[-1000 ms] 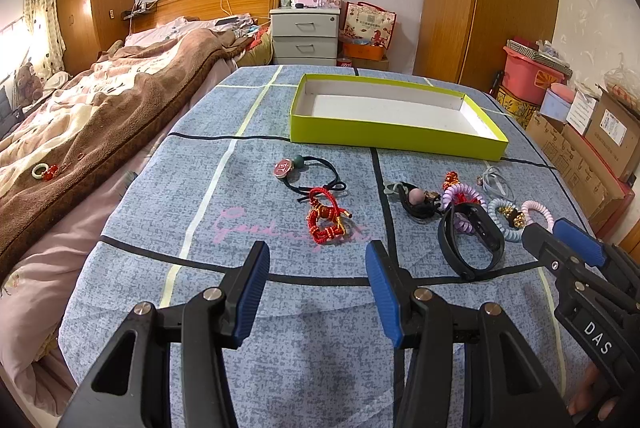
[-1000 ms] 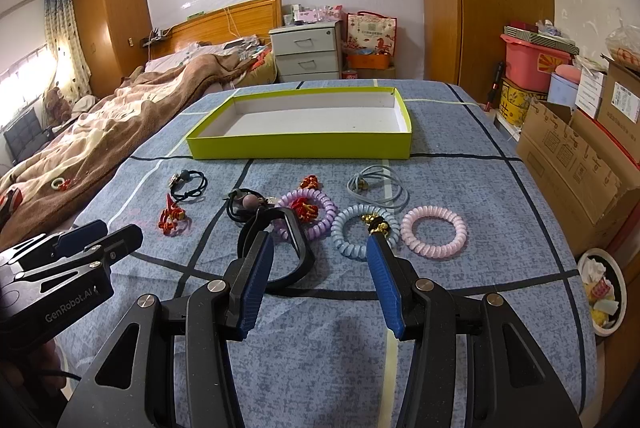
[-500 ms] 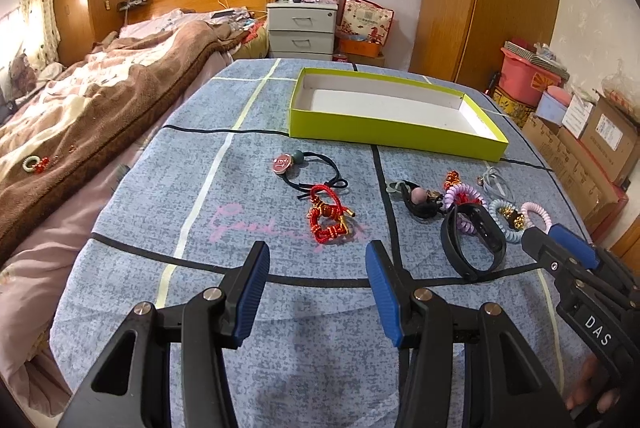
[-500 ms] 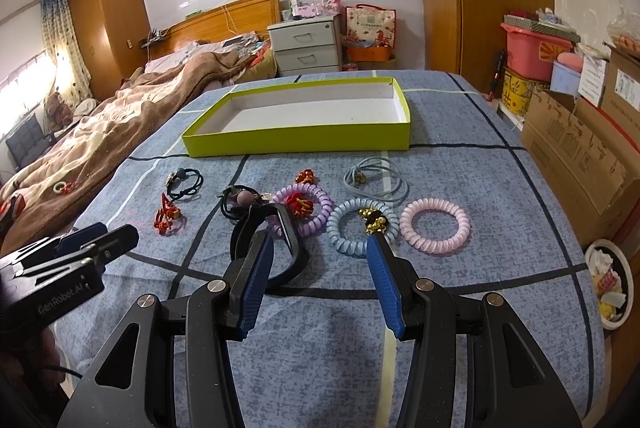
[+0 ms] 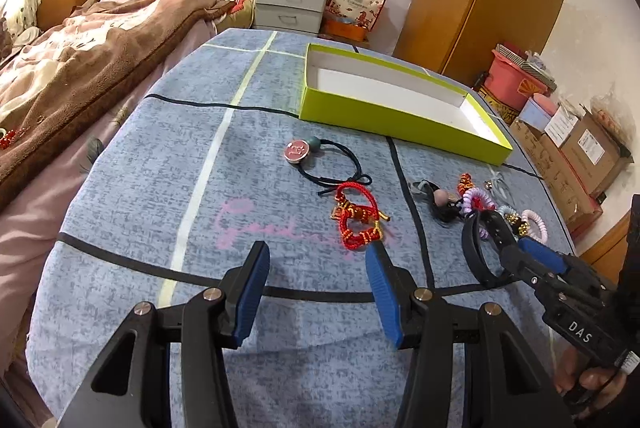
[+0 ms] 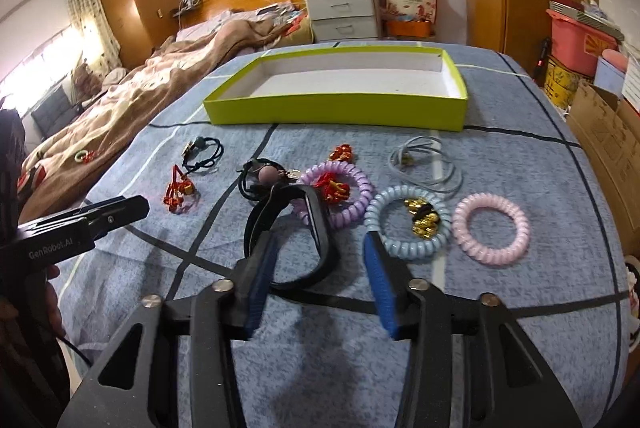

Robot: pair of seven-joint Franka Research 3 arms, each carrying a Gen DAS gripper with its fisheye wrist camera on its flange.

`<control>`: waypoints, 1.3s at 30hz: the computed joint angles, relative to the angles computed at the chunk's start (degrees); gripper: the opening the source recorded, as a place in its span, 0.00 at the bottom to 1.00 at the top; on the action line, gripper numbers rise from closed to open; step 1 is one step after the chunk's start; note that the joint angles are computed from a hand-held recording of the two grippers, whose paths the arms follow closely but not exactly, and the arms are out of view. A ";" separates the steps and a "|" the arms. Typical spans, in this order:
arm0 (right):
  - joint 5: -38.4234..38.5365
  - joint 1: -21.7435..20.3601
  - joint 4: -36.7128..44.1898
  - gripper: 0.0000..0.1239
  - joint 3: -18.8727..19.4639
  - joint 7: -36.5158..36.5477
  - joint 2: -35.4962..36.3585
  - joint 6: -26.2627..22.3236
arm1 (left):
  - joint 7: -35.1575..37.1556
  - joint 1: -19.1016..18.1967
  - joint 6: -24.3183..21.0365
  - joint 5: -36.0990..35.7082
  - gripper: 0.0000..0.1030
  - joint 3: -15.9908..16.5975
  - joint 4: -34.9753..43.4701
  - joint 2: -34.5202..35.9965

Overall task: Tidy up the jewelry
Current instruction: 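Grasp the black watch band with the right tool while the left tool grasps the red knot ornament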

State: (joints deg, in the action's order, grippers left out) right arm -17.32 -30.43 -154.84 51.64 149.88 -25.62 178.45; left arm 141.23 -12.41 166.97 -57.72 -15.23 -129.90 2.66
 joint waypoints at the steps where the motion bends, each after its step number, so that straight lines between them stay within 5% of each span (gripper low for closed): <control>1: -0.26 -0.47 0.35 0.34 0.40 -0.08 0.27 -0.26 | -0.18 0.13 -0.87 0.40 0.50 0.13 0.29 0.19; 4: -1.06 -1.21 0.99 0.33 0.70 -0.31 1.63 -0.11 | 0.58 0.81 -5.02 -0.71 0.50 0.25 1.87 0.97; 6: -1.43 -1.21 1.18 0.21 0.41 -0.63 2.57 0.04 | 0.37 0.53 -4.22 0.63 0.51 -0.08 2.22 1.57; 10: -2.38 -0.54 1.32 0.19 -0.80 -0.32 3.46 -0.43 | 1.12 0.78 -5.94 0.53 0.51 -0.77 3.52 2.18; 13: -3.21 -0.73 1.48 0.18 -0.79 0.39 3.60 -0.49 | -5.25 -0.14 -3.56 8.12 0.51 -0.82 3.95 3.64; 20: -4.88 -0.15 1.43 0.15 -2.09 1.58 4.03 -0.30 | -8.96 1.03 1.24 13.49 0.51 -3.42 3.06 4.36; 24: -4.59 -0.34 0.94 0.14 -1.99 2.10 3.57 0.36 | -8.02 2.05 1.80 13.38 0.29 -4.61 3.23 4.67; 27: -3.79 0.03 0.62 0.14 -2.22 1.73 3.37 0.68 | -7.41 2.72 2.19 12.91 0.22 -5.27 3.46 5.01; 39: 0.93 0.38 -0.47 0.14 -1.78 -0.27 1.20 1.83 | -1.14 4.30 2.95 6.16 0.18 -6.56 3.14 4.01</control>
